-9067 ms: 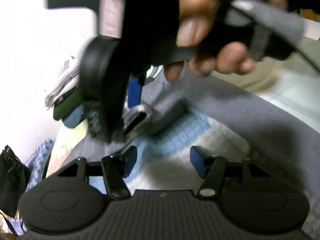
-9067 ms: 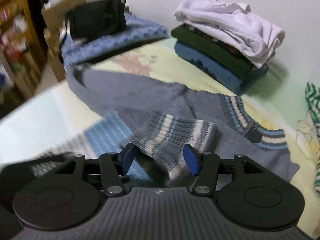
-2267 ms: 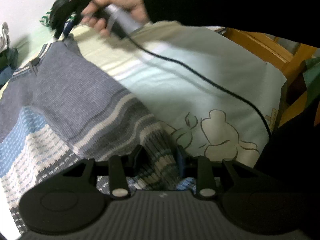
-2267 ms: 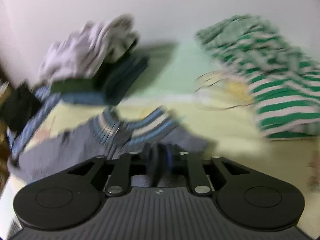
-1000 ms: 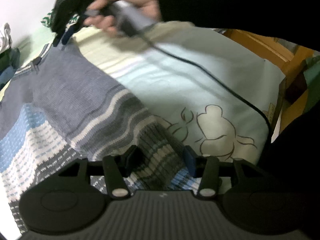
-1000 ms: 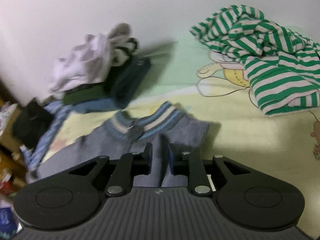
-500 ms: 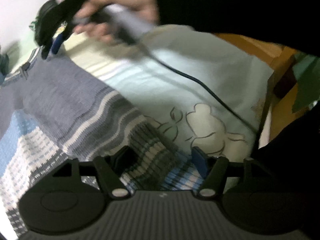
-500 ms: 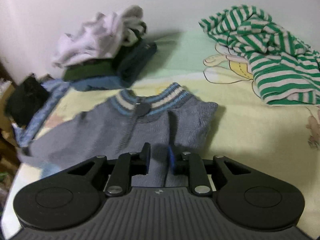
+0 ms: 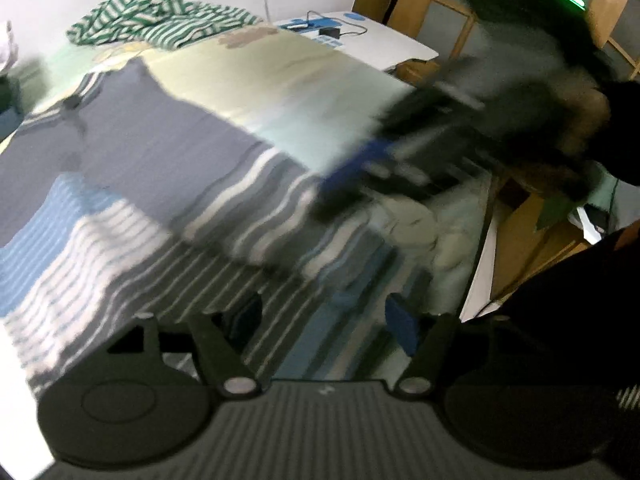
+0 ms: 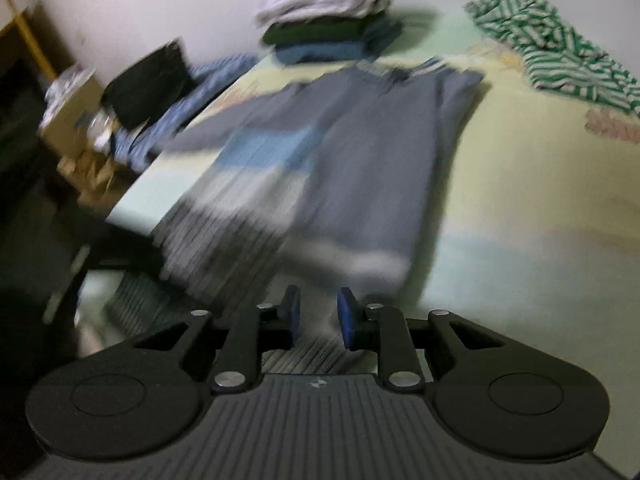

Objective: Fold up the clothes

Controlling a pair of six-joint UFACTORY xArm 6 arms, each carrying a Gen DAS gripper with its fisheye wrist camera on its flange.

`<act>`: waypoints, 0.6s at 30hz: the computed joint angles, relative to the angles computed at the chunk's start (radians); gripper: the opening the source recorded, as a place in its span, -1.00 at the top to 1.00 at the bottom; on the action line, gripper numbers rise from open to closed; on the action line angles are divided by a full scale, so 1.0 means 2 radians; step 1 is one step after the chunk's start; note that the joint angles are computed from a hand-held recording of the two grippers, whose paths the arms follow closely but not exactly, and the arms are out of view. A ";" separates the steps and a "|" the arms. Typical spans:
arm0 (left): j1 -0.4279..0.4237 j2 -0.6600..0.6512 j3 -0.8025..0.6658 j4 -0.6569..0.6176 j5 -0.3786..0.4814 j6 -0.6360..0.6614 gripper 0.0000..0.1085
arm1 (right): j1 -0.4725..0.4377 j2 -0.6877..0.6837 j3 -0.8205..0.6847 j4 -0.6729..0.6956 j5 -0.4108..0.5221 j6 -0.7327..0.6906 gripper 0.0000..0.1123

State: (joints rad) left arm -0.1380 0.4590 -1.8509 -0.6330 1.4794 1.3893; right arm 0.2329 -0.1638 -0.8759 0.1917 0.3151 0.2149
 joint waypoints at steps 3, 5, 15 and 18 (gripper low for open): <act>0.014 0.020 -0.029 0.001 0.011 0.009 -0.33 | 0.020 -0.002 0.008 -0.096 0.005 0.082 0.37; 0.021 0.031 -0.045 0.000 0.012 0.010 -0.35 | 0.028 0.005 0.006 -0.168 0.012 0.143 0.30; 0.033 0.057 -0.071 -0.009 0.016 -0.008 -0.49 | 0.039 0.002 -0.004 -0.279 0.049 0.260 0.76; 0.034 0.050 -0.054 -0.008 0.009 -0.007 -0.49 | 0.049 0.015 -0.019 -0.236 0.084 0.210 0.75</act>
